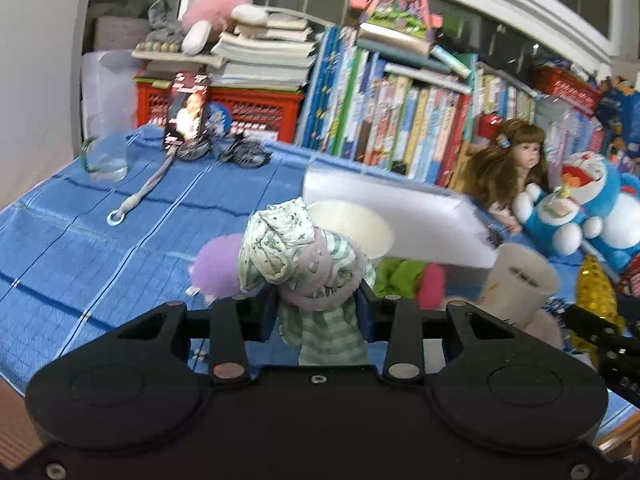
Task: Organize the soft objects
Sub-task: 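Grasp the green gingham bundle with the left gripper while the right grasps the gold sequin bow, then carry both items into the white tray and open both grippers to release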
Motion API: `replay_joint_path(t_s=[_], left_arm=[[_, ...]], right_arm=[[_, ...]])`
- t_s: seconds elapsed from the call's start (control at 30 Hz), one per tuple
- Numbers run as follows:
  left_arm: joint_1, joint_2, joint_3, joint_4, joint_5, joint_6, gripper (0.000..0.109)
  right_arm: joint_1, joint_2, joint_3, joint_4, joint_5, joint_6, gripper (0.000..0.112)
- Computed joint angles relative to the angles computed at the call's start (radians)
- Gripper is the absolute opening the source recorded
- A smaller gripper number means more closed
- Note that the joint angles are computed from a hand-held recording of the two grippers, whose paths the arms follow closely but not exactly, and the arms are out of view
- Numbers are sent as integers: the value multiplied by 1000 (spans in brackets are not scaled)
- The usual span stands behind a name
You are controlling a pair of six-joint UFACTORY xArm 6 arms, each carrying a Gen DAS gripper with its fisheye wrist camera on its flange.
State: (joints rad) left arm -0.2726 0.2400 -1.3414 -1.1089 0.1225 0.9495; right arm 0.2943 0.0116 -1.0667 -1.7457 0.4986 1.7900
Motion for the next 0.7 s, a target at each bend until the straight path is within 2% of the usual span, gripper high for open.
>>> replay_joint_path(t_s=[0.1, 0.27, 0.4, 0.53, 0.7], left_arm=[[9, -22, -16, -55, 69, 48, 36], [4, -15, -67, -12, 104, 33, 36], [10, 16, -146, 40, 181, -10, 36], [22, 84, -274, 122, 282, -92, 36], [28, 237, -531, 283, 399, -255, 36]], right_arm=[[-24, -15, -1, -23, -40, 62, 57], [-84, -28, -26, -51, -137, 147, 57], [-126, -21, -68, -60, -195, 172, 57], [-174, 11, -131, 3, -262, 132, 57], [-240, 88, -230, 281, -364, -118, 57]])
